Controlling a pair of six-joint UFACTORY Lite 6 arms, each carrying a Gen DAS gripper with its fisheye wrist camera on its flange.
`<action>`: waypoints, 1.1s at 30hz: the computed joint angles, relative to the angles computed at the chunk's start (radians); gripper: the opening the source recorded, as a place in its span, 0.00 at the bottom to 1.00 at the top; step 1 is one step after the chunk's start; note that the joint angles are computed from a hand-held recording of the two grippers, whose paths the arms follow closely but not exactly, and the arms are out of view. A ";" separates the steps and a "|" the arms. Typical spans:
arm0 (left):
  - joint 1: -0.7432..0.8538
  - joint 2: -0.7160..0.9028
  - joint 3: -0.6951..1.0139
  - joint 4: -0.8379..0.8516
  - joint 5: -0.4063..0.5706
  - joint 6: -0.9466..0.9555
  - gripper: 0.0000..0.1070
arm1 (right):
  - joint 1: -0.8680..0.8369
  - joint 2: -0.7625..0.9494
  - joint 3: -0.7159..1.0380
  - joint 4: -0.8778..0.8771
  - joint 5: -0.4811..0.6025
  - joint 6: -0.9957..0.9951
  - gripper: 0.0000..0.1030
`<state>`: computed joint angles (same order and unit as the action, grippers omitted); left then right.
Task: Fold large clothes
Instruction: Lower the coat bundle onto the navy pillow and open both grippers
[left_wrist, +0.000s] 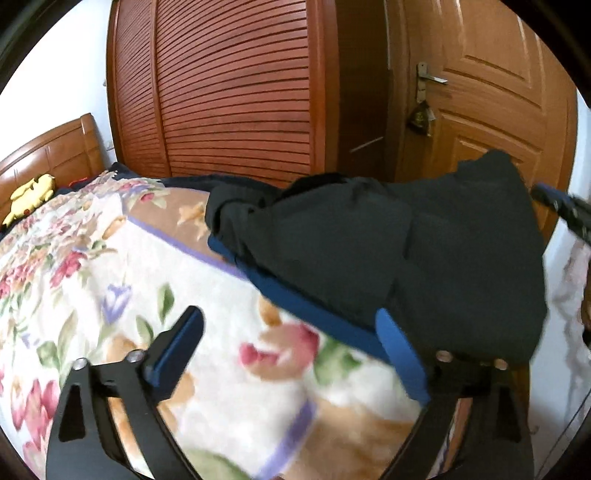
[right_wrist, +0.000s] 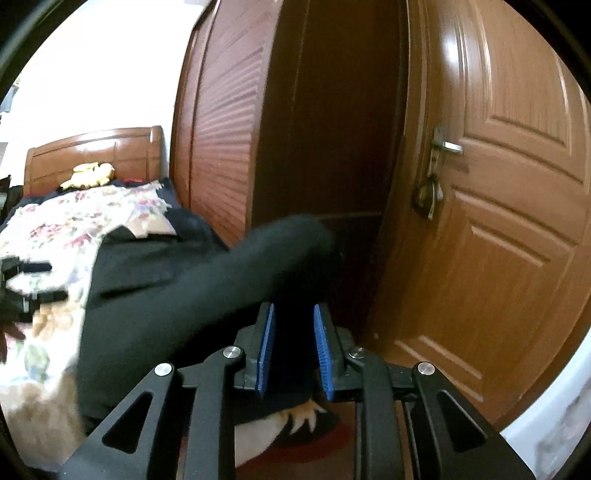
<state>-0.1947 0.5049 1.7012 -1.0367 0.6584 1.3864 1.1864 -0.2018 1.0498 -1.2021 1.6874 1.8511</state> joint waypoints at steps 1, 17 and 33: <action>0.017 -0.031 -0.049 -0.029 0.012 0.038 0.96 | 0.034 0.016 0.023 -0.008 0.031 -0.002 0.26; 0.343 -0.244 -0.269 -0.114 0.226 0.274 0.96 | -0.234 0.023 0.111 0.101 -0.228 -0.206 0.40; 0.687 -0.248 -0.257 -0.140 0.360 0.402 0.96 | 0.077 0.160 0.399 0.072 0.112 -0.187 0.40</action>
<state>0.4918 0.2571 1.4442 -1.1768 1.0185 1.7885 1.2633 -0.0420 1.4491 -1.1302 1.7992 1.6639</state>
